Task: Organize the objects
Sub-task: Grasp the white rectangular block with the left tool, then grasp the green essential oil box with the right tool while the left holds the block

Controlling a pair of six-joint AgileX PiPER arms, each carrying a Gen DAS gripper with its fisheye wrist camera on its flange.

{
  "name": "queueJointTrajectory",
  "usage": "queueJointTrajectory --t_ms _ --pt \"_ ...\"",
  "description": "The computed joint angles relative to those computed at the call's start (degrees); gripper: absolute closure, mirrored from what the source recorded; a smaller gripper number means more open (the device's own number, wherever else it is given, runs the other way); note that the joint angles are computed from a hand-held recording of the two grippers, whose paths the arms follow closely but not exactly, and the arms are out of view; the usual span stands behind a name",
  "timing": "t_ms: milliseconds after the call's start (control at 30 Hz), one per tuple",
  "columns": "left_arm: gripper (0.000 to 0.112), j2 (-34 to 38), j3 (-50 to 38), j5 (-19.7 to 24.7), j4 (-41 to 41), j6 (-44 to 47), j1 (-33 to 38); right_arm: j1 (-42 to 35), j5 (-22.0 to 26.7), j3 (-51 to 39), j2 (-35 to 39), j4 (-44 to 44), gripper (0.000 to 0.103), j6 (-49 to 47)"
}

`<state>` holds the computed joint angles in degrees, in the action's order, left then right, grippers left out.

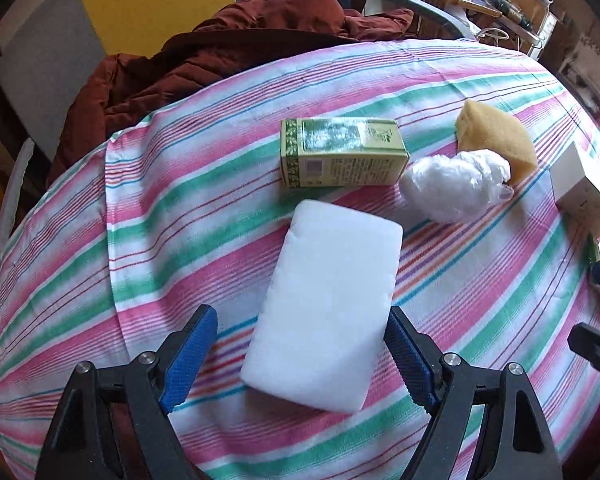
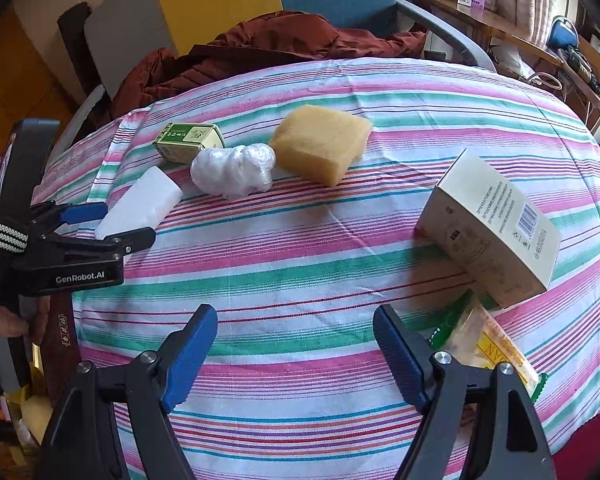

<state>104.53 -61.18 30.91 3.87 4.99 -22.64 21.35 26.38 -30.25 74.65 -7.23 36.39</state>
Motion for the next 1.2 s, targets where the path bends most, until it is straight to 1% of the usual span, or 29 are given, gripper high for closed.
queueJointTrajectory --t_ms 67,167,200,233,267,333,433,500,567,667,700,867,1000,1133,1200 --pt "0.027 0.97 -1.13 0.47 -0.91 0.83 0.33 0.11 0.11 -0.07 0.06 0.07 0.021 0.03" --pt "0.027 2.12 -2.13 0.04 -5.36 3.86 1.55 0.38 0.4 -0.2 0.26 -0.44 0.021 0.65" --pt "0.03 2.14 -2.32 0.1 -5.63 4.03 1.68 0.3 0.53 -0.29 0.33 -0.46 0.021 0.57" --pt "0.037 1.74 -1.93 -0.5 -5.97 4.53 1.81 0.26 0.61 -0.32 0.4 -0.54 0.021 0.66" --pt "0.04 1.45 -1.45 -1.14 -6.32 5.27 1.81 0.24 0.65 -0.35 0.44 -0.54 0.021 0.69" --pt "0.053 0.62 -0.38 -2.3 -6.72 6.43 1.77 0.29 0.7 -0.49 0.64 -0.53 0.021 0.75" --pt "0.056 -0.03 0.37 -3.12 -6.0 5.69 1.54 0.47 0.81 -0.44 0.88 -1.02 0.021 1.38" --pt "0.056 -0.98 1.29 -3.74 -7.3 6.52 1.89 0.24 0.72 -0.27 0.91 -0.52 0.021 0.83" --pt "0.056 -3.32 3.23 -4.71 -8.49 7.03 1.96 0.22 0.89 -0.33 1.44 -0.37 0.021 0.64" --pt "0.056 -8.14 6.79 -5.9 -13.54 12.13 3.7 0.55 1.11 -0.44 2.1 -1.01 0.021 1.27" --pt "0.056 -10.22 7.55 -5.49 -15.1 13.5 4.48 0.8 1.19 -0.54 2.38 -1.33 0.021 1.73" --pt "0.056 -21.7 12.33 -1.16 -26.03 24.54 11.89 0.12 1.17 -0.92 3.13 3.53 0.022 -2.97" --pt "0.055 -31.72 16.03 5.36 -34.89 34.36 21.43 -0.23 1.45 -4.11 4.33 9.55 0.022 -8.59" --pt "0.055 -38.23 18.31 13.29 -42.56 43.98 33.44 1.4 0.56 -11.02 9.29 9.25 0.022 -6.74" --pt "0.055 -40.28 19.5 17.34 -45.89 49.03 39.63 2.43 -0.61 -15.19 12.51 7.92 0.021 -3.45"
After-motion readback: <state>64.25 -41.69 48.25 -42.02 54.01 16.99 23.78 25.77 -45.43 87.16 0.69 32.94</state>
